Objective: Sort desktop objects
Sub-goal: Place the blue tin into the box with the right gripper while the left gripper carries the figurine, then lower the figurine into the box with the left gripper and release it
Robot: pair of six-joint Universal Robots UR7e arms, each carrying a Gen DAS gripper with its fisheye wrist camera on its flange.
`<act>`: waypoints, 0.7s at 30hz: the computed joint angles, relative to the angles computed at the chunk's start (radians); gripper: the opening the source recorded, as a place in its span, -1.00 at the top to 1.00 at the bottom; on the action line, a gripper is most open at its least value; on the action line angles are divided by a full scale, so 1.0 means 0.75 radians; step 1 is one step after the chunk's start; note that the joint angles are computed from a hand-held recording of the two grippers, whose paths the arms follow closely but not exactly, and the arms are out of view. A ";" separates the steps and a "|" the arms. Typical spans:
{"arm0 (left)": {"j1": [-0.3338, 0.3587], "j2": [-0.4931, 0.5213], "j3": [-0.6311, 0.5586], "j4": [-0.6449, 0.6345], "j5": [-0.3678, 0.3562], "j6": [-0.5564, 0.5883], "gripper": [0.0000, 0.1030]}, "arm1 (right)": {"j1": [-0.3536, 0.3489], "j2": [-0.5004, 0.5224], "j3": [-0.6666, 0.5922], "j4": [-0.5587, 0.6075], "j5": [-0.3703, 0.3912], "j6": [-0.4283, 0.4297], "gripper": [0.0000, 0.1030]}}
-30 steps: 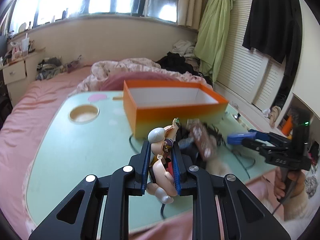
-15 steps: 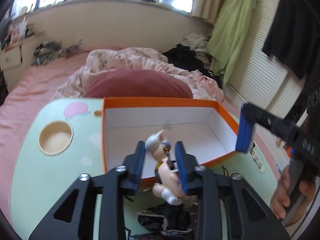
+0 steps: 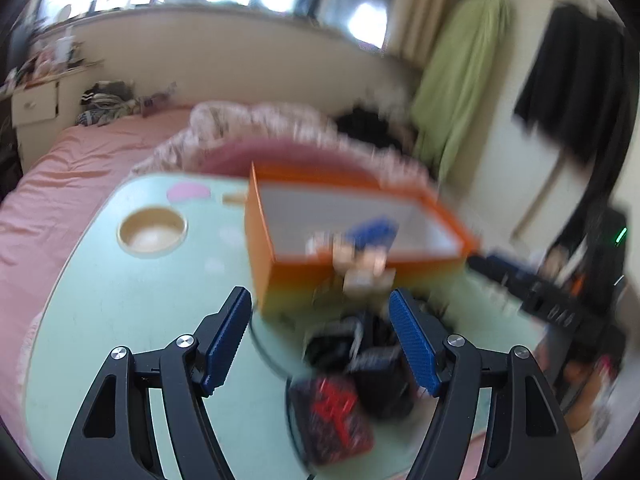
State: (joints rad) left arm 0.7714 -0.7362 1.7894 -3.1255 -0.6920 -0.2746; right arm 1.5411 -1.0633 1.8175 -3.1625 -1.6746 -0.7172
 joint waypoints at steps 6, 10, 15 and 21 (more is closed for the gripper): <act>0.042 0.058 -0.198 0.349 0.038 -0.077 -0.37 | -0.017 0.022 -0.019 0.038 -0.041 0.043 -0.53; 0.010 0.092 -0.280 0.168 0.157 0.054 -0.29 | -0.040 -0.002 0.001 0.032 0.001 0.075 -0.53; -0.018 0.194 -0.351 -0.217 0.389 0.366 -0.29 | -0.039 -0.012 0.019 0.025 -0.002 0.074 -0.53; 0.018 0.077 -0.140 -0.060 0.035 0.128 0.03 | -0.044 -0.020 0.033 0.030 0.015 0.075 -0.53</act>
State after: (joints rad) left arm 0.7851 -0.6787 1.6840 -3.1706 -0.6661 -0.1784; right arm 1.5081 -1.0782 1.8421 -3.1400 -1.6633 -0.6609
